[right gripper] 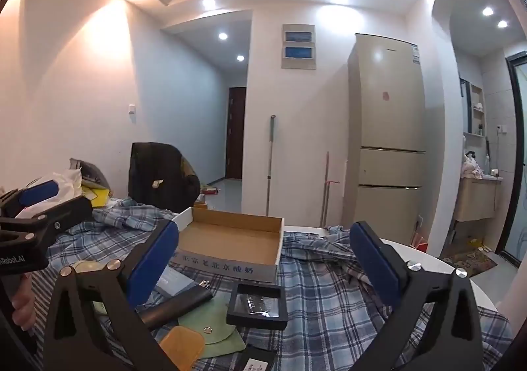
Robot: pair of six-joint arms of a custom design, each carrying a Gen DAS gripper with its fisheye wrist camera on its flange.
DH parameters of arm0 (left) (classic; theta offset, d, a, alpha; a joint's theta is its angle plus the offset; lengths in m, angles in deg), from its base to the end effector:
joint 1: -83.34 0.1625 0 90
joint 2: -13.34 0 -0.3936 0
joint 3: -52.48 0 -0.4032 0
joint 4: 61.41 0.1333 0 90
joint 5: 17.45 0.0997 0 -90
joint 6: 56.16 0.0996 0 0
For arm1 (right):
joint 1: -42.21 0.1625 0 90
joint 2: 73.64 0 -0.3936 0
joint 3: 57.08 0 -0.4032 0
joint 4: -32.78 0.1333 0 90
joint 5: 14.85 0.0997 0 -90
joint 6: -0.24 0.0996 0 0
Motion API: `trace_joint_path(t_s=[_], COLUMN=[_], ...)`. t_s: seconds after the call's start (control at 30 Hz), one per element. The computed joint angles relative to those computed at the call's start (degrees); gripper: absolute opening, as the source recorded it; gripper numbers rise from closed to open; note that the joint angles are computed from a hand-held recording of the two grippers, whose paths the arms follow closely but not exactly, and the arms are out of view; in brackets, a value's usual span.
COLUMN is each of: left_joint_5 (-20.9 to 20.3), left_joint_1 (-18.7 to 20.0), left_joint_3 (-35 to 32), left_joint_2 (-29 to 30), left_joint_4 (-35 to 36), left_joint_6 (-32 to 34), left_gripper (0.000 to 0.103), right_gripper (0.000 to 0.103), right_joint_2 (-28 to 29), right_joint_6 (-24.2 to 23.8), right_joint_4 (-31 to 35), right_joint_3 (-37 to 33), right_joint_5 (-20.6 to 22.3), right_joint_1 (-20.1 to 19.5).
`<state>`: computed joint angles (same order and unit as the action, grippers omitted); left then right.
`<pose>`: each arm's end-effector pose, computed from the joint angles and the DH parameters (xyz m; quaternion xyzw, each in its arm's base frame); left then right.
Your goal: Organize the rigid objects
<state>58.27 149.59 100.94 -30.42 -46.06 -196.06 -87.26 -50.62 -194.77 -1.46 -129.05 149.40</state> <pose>-0.1546 -0.7433 0.2749 0.3695 0.7277 -0.5485 0.1817 0.3138 -0.7015 0.0934 0.2390 -0.6315 0.6522 0.3445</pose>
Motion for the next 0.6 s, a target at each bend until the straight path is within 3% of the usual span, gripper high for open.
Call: trace_joint_path(t_s=[0.1, 0.23, 0.6], left_joint_5=[2.73, 2.05, 2.69], left_joint_1=[1.27, 1.05, 1.05], left_joint_3=[-6.94, -7.79, -3.29], left_joint_2=[1.98, 2.82, 0.23], left_joint_4=[7.31, 8.31, 4.09], left_joint_6=[-2.70, -2.05, -1.03], left_gripper=[0.103, 0.103, 0.103], right_gripper=[0.103, 0.103, 0.103], right_joint_2=[0.75, -0.07, 0.28], right_joint_6=[0.76, 2.27, 1.87], right_joint_4=[0.79, 1.76, 2.63], right_joint_3=[-1.34, -0.80, -0.86], right_joint_5=[-0.70, -1.34, -1.56], right_joint_1=[-0.25, -0.48, -0.33])
